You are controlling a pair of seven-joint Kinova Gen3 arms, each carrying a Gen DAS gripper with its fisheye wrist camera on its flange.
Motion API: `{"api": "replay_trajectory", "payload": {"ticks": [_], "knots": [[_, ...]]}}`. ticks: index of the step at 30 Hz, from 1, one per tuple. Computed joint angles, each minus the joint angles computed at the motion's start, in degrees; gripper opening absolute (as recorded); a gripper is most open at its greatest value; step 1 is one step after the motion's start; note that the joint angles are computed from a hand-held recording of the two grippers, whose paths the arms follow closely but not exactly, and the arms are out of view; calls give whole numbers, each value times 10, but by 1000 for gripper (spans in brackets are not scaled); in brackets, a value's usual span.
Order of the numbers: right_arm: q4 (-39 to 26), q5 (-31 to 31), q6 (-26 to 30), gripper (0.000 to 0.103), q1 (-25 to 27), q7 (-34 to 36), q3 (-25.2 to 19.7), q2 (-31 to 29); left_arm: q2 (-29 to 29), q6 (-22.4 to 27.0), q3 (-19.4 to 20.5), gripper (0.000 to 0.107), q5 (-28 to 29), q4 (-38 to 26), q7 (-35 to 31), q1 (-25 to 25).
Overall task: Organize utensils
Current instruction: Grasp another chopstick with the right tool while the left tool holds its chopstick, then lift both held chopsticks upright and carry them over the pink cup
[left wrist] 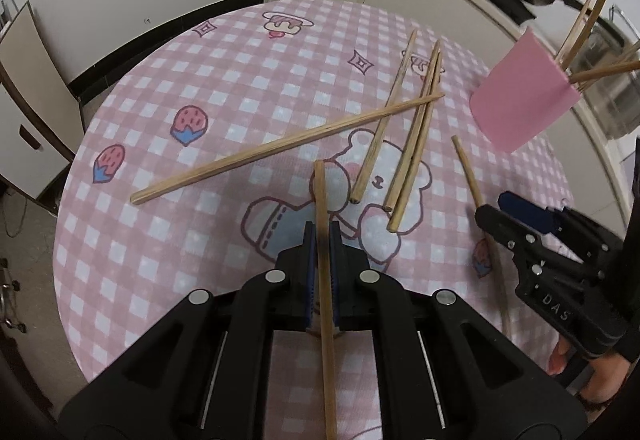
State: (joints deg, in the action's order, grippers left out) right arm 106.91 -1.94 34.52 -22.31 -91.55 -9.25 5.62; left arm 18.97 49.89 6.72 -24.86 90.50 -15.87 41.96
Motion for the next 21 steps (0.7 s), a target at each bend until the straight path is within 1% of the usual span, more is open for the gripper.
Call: {"api": "replay_trajectory", "payload": {"ticks": [1, 2, 3, 5, 6, 7, 8, 9, 11, 12, 13, 15, 16, 17, 20, 21], "knots": [[-5, 4, 4, 34, -1, -1, 1, 5, 1, -3, 1, 27, 3, 0, -5, -3], [-10, 3, 8, 34, 0, 2, 1, 10, -1, -10, 8, 39, 2, 3, -5, -9], [-9, 4, 7, 34, -1, 3, 1, 11, 0, -8, 6, 44, -2, 0, -4, -5], [-13, 11, 8, 30, -3, 0, 2, 14, 12, 20, -9, 44, -22, -17, 3, 16], [-17, 13, 11, 27, -3, 1, 3, 15, 17, 28, -6, 44, -20, -22, 0, 12], [-20, 18, 14, 22, -4, -1, 4, 18, 18, 26, -3, 44, -25, -21, 3, 10], [-22, 20, 16, 18, -4, -1, 4, 19, 18, 25, -7, 43, -25, -21, 1, 13], [-24, 15, 18, 17, -2, 5, 3, 20, 21, 31, -8, 42, -29, -24, -1, 16], [-27, 12, 21, 9, 0, 11, 3, 22, 33, 61, -11, 31, -44, -40, 1, 28], [-27, 9, 21, 8, 2, 16, 2, 22, 37, 71, -13, 30, -51, -45, 2, 34], [-26, 14, 21, 8, -1, 13, 3, 21, 41, 80, -14, 27, -59, -50, 4, 40], [-28, 9, 21, 7, -1, 15, 3, 22, 48, 97, -16, 16, -72, -58, 4, 49], [-27, -4, 21, 6, 5, 26, 1, 22, 46, 95, -16, 8, -72, -56, 5, 48], [-26, -10, 21, 5, 7, 29, 0, 19, 42, 87, -16, 7, -67, -51, 9, 44], [-15, -24, 14, 5, 9, 41, -3, 2, 17, 40, -8, 6, -51, -21, 20, 24], [-13, -30, 14, 5, 10, 46, -3, -4, 8, 34, -11, 6, -50, -15, 24, 27]]}}
